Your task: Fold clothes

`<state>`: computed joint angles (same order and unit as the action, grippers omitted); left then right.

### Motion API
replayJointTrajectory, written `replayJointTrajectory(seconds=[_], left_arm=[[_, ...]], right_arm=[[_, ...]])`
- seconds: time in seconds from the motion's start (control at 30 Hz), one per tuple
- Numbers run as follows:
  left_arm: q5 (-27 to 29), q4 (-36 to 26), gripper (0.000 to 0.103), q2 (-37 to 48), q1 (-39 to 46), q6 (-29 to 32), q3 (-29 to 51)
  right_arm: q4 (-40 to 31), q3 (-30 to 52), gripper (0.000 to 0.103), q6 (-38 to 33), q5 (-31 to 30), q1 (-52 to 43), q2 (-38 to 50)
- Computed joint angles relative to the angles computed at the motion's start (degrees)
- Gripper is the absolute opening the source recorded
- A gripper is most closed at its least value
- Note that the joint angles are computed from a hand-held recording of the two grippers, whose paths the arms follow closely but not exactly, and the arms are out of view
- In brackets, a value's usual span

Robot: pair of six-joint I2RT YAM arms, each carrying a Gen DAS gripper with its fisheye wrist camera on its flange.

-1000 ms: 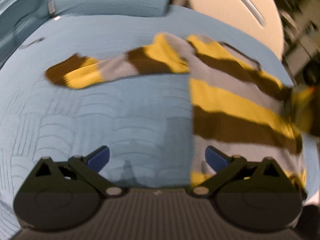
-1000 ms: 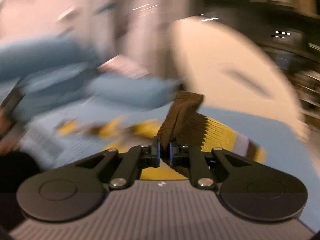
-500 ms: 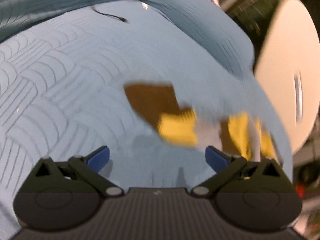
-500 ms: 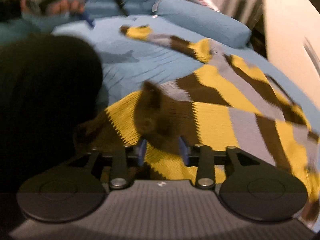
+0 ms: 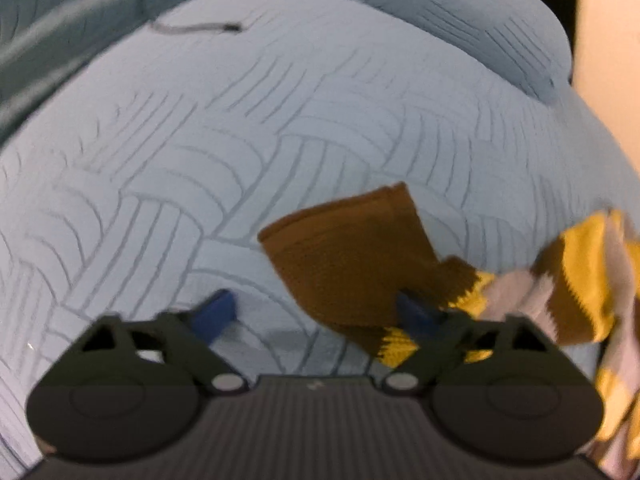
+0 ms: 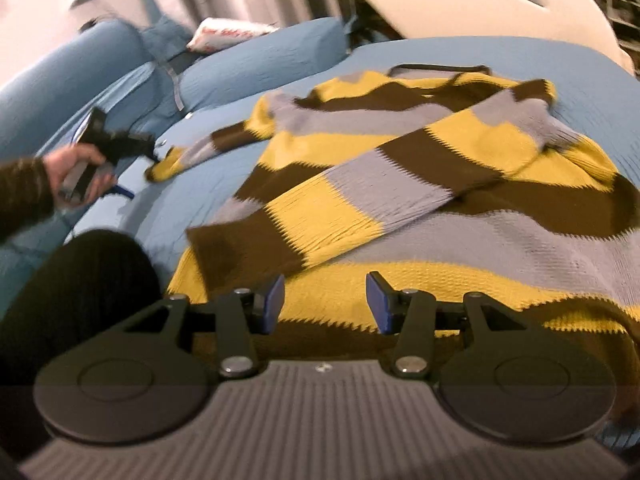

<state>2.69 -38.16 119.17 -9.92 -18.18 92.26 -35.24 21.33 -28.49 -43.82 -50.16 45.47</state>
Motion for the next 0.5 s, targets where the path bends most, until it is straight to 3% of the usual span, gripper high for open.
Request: replayJointTrajectory(seconds=[0.03, 0.13, 0.2, 0.3, 0.33, 0.4, 0.5], left_arm=[[0.77, 1.55, 0.004, -1.08, 0.05, 0.36, -1.27], [4.28, 3.68, 0.004, -2.57, 0.85, -0.96, -2.70], [3.75, 8.35, 0.004, -6.63, -0.22, -0.75, -7.42], [3.62, 19.47, 0.004, -21.23, -6.64, 1.17, -18.85], [3.63, 21.49, 0.004, -25.10, -9.31, 2.33, -20.68], [4.87, 20.95, 0.005, -29.99, -15.85, 5.92, -19.50], [6.54, 15.20, 0.006, -30.24, -31.18, 12.56, -8.19]], right_arm=[[0.36, 0.04, 0.048, 0.26, 0.11, -0.41, 0.30], [-2.09, 1.34, 0.048, -2.98, -2.48, -5.70, 1.40], [-2.74, 2.33, 0.048, -4.82, -4.36, -9.35, 2.17], [-3.21, 4.27, 0.048, -6.66, -7.53, -16.48, 3.12], [-5.26, 5.10, 0.048, -10.57, -9.72, -18.80, 4.74], [-4.02, 7.48, 0.048, -13.00, -13.54, -27.63, 8.34], [-0.28, 9.16, 0.048, -13.47, -14.00, -33.43, 12.87]])
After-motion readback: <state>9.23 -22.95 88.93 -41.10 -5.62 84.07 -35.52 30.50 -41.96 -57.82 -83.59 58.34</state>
